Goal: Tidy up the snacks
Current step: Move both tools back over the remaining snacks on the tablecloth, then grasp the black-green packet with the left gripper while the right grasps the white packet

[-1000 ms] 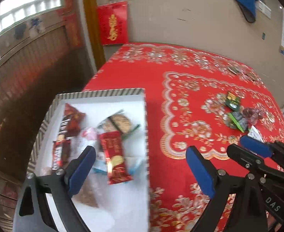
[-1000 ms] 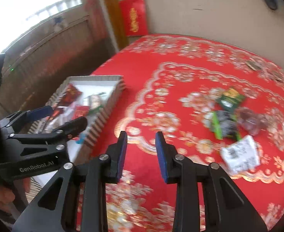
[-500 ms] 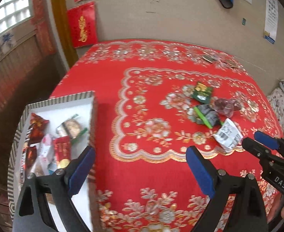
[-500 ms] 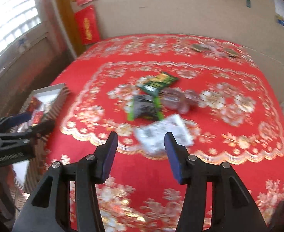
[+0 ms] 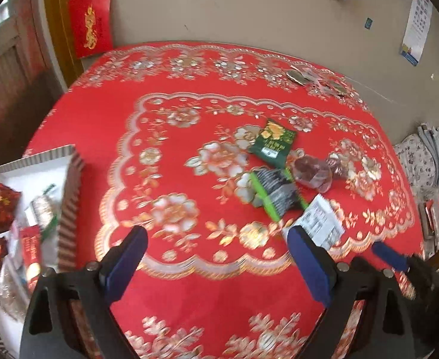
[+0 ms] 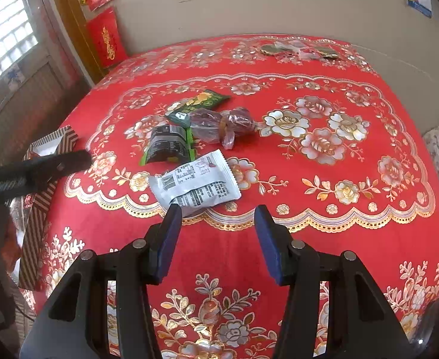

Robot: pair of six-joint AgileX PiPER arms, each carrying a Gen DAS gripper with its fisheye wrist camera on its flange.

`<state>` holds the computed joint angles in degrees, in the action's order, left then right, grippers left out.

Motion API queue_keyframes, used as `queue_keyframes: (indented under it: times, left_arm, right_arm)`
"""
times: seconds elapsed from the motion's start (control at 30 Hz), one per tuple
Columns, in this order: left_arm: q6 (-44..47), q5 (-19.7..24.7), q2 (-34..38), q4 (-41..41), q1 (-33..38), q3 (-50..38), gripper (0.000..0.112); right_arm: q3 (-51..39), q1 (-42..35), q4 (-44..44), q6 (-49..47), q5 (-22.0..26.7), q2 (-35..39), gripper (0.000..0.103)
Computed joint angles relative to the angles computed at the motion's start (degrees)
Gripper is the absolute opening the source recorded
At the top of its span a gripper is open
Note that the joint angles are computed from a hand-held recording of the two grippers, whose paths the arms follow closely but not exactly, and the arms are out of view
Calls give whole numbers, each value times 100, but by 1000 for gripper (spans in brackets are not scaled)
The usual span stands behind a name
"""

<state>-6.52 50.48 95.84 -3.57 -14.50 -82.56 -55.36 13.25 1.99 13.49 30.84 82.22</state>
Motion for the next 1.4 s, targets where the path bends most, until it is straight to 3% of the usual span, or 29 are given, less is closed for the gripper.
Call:
queue_keyframes:
  times: [0.57,0.83,1.03,1.2,1.4]
  left_arm:
    - [-331,552,1719,-366,-402,-1712,96]
    - [-407,483,1928,-319,-460,-1876,94]
    - [-268,427,1908,-257,-482,-1805,74]
    - [-272,265,1790,-57,-526,-1610,39]
    - [-172,70,1507,-99,-321,-1191,36]
  right_arm:
    - [-142,-169,390,-400,-37,340,50]
    - [-210,-282,574,-619,-51,513,51]
    - [-295,-330,658,-714,-57,599,51]
    - [-408,-244,617,-711,-21,702,51]
    - [-572,-180,766,-973,274,874,51]
